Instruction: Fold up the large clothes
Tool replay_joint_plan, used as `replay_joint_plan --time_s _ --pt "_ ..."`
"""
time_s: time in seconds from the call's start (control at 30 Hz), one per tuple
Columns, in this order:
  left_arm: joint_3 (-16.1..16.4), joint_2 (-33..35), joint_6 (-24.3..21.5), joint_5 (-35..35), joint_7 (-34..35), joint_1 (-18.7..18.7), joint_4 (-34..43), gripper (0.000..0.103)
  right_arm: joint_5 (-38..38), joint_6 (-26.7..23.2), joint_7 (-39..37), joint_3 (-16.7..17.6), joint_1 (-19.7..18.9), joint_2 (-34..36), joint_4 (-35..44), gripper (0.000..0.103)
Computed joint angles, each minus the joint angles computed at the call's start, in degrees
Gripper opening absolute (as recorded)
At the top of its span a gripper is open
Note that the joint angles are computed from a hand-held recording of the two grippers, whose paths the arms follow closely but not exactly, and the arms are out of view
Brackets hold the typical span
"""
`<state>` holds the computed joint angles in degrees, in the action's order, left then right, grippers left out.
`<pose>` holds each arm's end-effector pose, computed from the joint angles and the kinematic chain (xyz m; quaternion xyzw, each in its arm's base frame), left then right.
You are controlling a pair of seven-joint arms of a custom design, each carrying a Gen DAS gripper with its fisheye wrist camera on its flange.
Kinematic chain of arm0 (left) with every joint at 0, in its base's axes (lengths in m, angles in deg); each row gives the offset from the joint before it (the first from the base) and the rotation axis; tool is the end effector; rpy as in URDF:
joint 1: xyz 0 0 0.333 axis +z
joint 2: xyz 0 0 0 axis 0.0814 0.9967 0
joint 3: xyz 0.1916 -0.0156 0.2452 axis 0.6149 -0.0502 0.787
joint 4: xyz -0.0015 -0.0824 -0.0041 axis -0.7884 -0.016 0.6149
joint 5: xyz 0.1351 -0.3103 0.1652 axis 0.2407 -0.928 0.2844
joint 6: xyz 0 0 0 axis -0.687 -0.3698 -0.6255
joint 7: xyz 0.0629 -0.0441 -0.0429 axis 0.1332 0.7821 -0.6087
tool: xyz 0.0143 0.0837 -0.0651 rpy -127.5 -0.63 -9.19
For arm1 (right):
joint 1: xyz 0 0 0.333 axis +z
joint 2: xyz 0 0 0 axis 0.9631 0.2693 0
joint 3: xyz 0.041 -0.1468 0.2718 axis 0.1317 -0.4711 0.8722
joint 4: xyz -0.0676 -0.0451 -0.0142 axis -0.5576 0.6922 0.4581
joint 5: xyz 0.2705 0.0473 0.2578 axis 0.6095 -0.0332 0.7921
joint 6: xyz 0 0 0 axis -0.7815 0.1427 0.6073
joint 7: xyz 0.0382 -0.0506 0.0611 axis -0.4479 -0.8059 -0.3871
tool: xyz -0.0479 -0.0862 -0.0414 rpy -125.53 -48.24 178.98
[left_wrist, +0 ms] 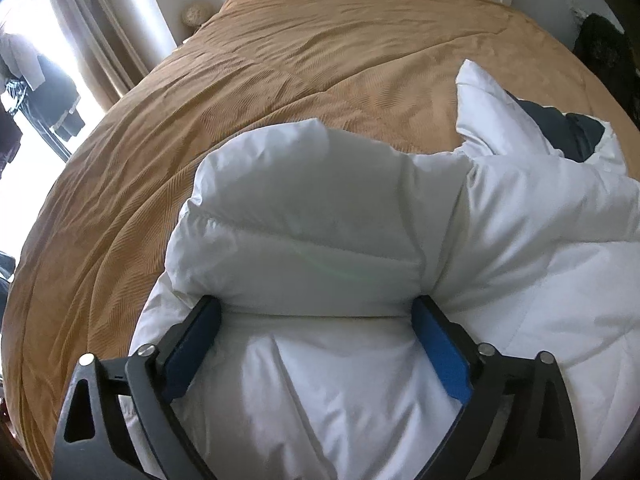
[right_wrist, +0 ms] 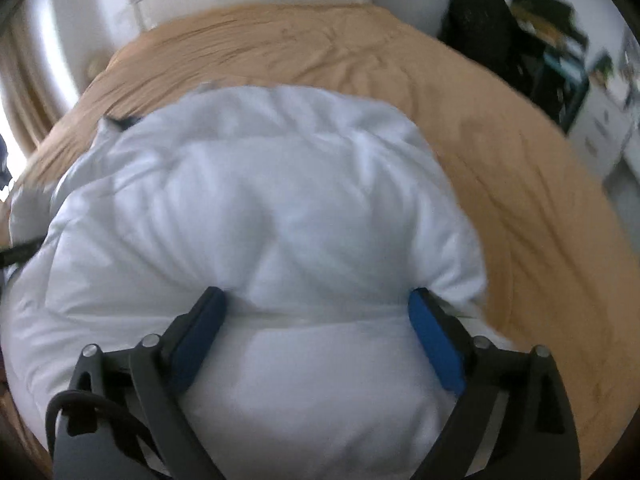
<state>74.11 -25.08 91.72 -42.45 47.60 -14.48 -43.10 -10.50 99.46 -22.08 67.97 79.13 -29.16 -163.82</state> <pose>0.5347 -0.2750 0.4000 -0.8396 0.4779 -0.0554 0.2523 0.5572 0.0160 0.4449 -0.7739 0.5640 -0.1541 0.2433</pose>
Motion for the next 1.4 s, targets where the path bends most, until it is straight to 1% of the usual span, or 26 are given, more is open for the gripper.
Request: replay_joint_plan --time_s 0.03,0.1,0.13,0.17,0.23,0.27,0.37,0.4,0.47,0.53,0.57,0.6,0.63,0.73,0.8,0.87,0.97,1.03,1.1,1.17,1.2,1.27,1.3,1.33,1.37,1.4 --pt "0.0 -0.3 0.5 -0.7 -0.1 0.3 -0.2 0.097 1.6 -0.8 -0.7 -0.5 -0.5 0.5 0.5 0.092" --pt "-0.1 -0.7 -0.2 -1.4 0.2 0.3 0.7 0.086 4.2 -2.0 -2.6 -1.0 -1.3 0.7 0.8 0.092" --pt "-0.2 -0.9 -0.1 -1.9 0.5 0.3 1.5 0.071 4.2 -2.7 -2.8 -1.1 -1.5 0.6 0.6 0.092" --pt "-0.4 -1.0 1.2 -2.8 1.2 0.6 2.4 0.067 3.3 -2.2 -1.7 -0.8 -1.3 1.2 0.8 0.092" --pt "-0.6 -0.5 5.6 -3.7 3.3 1.3 4.2 0.071 1.5 -0.8 0.4 -0.3 -0.8 1.5 0.4 0.093" --pt "-1.0 1.4 4.4 -3.2 4.5 1.2 7.2 0.072 1.2 -0.1 0.8 -0.1 -0.6 1.8 0.2 0.093" --pt "1.8 9.5 -7.9 -3.4 8.7 -2.6 18.2 0.075 3.3 0.3 -1.3 0.0 -0.7 1.5 -0.5 0.093" --pt "2.6 10.7 -9.6 -4.0 9.5 -2.9 19.2 0.079 4.1 -0.4 -1.9 -0.1 -0.9 1.7 0.0 0.093" --pt "2.0 8.1 -7.2 -4.8 7.6 -0.8 15.2 0.084 5.2 -1.9 -3.2 -0.4 -1.3 1.3 0.4 0.091" --pt "2.3 2.9 -4.8 -5.1 4.5 0.3 9.5 0.079 3.8 -1.6 -2.7 -1.0 -1.8 -1.0 -0.9 0.072" --pt "2.0 -0.3 -2.7 -4.9 3.9 0.9 6.2 0.068 4.1 -1.8 -2.8 -1.3 -2.1 -1.8 -1.2 0.068" --pt "1.7 -3.8 -0.8 -3.9 2.9 1.2 2.8 0.068 4.6 -2.2 -2.6 -1.5 -2.2 -2.3 -1.0 0.055" --pt "1.1 -6.3 0.7 -2.8 2.1 1.4 0.4 0.069 6.6 -2.7 -3.3 -1.8 -2.3 -3.3 -0.8 0.049" --pt "-0.9 -12.2 6.0 -1.5 0.3 1.9 -5.7 0.072 18.4 -9.0 -12.2 -3.0 -0.9 -5.9 2.4 0.048" --pt "-1.9 -13.8 9.9 -2.6 0.3 2.1 -8.7 0.073 18.0 -11.3 -13.4 -1.8 0.3 -4.7 5.1 0.046" --pt "-2.6 -13.3 11.1 -4.9 0.7 2.3 -9.9 0.073 12.2 -12.8 -7.1 -0.1 1.1 -0.3 9.4 0.037" --pt "-3.2 -11.1 7.9 -4.7 -0.1 1.8 -10.0 0.074 4.2 -19.6 4.3 0.3 1.6 10.3 20.0 0.028" --pt "-3.0 -11.0 7.8 -3.2 -1.4 1.8 -10.8 0.077 -1.5 -19.0 9.9 -0.1 2.2 14.2 22.7 0.000" --pt "-2.6 -11.6 8.1 -3.6 -1.7 2.2 -11.5 0.078 -4.0 -19.7 14.1 -0.5 1.6 17.3 26.0 0.000" --pt "-2.3 -14.5 11.7 -5.7 -1.0 2.9 -14.5 0.075 -1.8 -21.9 16.4 -0.3 -0.7 17.9 28.1 0.000" --pt "-2.0 -16.4 13.9 -6.3 -1.0 3.4 -16.5 0.075 -2.0 -20.5 17.3 -0.7 -1.2 16.3 26.7 0.000" --pt "-1.7 -23.0 20.5 -7.1 -2.5 4.5 -23.1 0.075 0.9 -18.2 14.0 -0.3 -3.3 12.1 22.9 0.012" --pt "-2.1 -24.9 21.6 -7.0 -3.1 5.0 -24.7 0.077 3.5 -17.8 10.4 -0.3 -4.8 9.0 20.2 0.045" --pt "-2.5 -27.3 22.2 -6.9 -3.4 5.3 -26.7 0.083 4.6 -17.6 7.7 -0.7 -5.6 6.1 17.6 0.088" --pt "-2.8 -29.8 23.0 -7.3 -3.4 5.5 -28.9 0.087 6.9 -16.6 3.0 -1.0 -6.3 2.6 14.1 0.098" --pt "-3.0 -31.1 23.8 -8.2 -3.2 5.6 -30.4 0.089 9.0 -15.6 -0.6 -1.5 -6.5 0.3 11.7 0.099"
